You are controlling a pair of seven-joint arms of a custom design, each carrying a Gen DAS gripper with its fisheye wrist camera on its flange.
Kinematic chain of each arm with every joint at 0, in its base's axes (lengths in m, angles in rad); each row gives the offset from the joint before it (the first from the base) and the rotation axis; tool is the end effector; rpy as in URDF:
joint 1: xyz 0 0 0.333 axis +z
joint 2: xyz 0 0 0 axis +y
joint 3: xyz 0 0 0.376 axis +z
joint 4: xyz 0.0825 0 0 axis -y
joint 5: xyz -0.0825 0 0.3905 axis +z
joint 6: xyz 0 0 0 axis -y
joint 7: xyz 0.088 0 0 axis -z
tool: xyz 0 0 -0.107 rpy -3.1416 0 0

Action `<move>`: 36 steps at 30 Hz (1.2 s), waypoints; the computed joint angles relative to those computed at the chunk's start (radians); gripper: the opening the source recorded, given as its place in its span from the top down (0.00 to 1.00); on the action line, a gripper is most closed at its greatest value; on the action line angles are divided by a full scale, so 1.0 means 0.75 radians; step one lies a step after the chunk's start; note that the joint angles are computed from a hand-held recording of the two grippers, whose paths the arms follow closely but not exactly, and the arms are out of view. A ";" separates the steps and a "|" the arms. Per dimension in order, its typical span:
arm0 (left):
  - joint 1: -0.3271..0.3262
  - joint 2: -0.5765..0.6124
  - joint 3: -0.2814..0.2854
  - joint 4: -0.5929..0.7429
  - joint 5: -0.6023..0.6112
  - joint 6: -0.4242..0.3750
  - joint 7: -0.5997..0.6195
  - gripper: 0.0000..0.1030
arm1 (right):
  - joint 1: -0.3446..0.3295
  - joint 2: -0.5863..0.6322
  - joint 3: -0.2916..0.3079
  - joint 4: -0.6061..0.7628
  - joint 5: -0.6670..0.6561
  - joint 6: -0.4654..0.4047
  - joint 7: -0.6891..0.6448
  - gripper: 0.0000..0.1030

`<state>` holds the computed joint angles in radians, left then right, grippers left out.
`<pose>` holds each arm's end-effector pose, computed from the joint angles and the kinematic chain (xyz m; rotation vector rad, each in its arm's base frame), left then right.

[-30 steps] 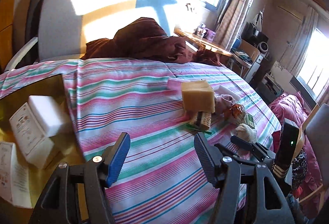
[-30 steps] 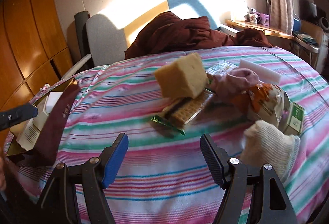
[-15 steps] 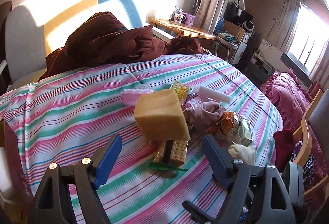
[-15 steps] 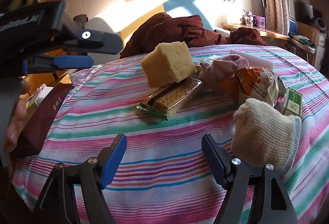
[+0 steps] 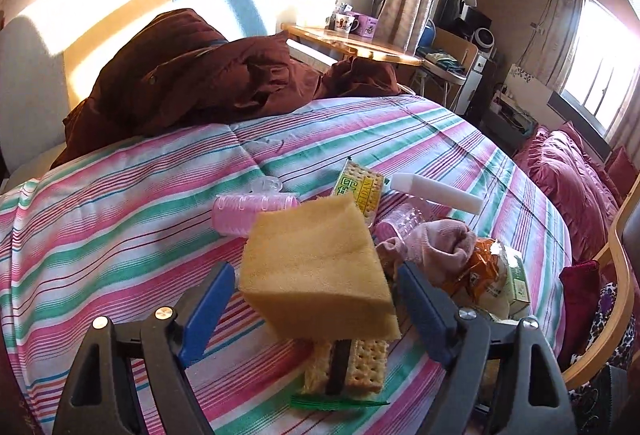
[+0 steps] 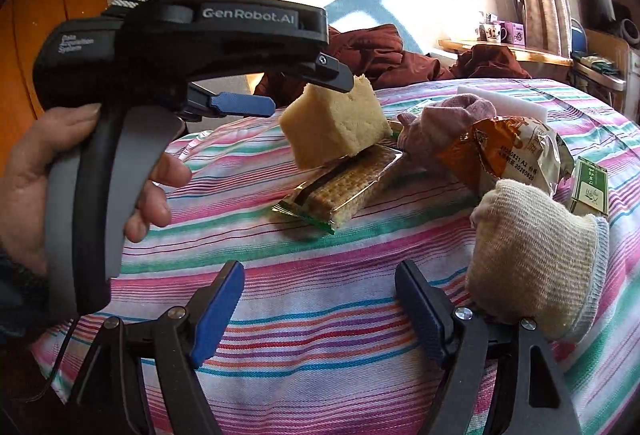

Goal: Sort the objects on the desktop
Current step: 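Move both tools back toward the small yellow sponge on the crackers, then grasp the small yellow sponge with the left tool while the right tool grasps the pink hair roller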

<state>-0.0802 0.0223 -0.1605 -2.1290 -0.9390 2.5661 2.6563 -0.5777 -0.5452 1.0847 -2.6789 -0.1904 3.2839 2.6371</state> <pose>0.5691 -0.1261 0.4942 -1.2885 2.5055 -1.1062 0.3598 0.2641 0.4571 -1.4348 1.7537 -0.6429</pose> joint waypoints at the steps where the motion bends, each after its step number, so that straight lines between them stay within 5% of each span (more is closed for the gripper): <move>1: 0.001 0.010 0.000 0.006 -0.005 -0.009 -0.007 0.18 | -0.002 0.002 0.000 -0.002 0.001 0.009 0.000 0.23; 7: 0.024 0.007 0.003 -0.015 -0.107 -0.031 0.043 0.30 | -0.010 0.007 0.009 -0.007 0.021 0.033 -0.011 0.23; 27: 0.026 -0.438 0.230 -0.467 -0.112 0.043 0.191 0.30 | 0.009 0.019 0.000 0.032 -0.030 -0.069 -0.012 0.20; 36: -0.021 -0.533 0.328 -0.576 -0.171 0.024 0.362 0.27 | 0.093 0.049 -0.080 0.087 -0.137 -0.237 0.039 0.21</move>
<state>-0.0963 -0.3772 0.0856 -2.5611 -1.0676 2.5838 2.9279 -0.5081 -0.5085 1.0246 -2.6134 -0.2930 3.1065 2.6664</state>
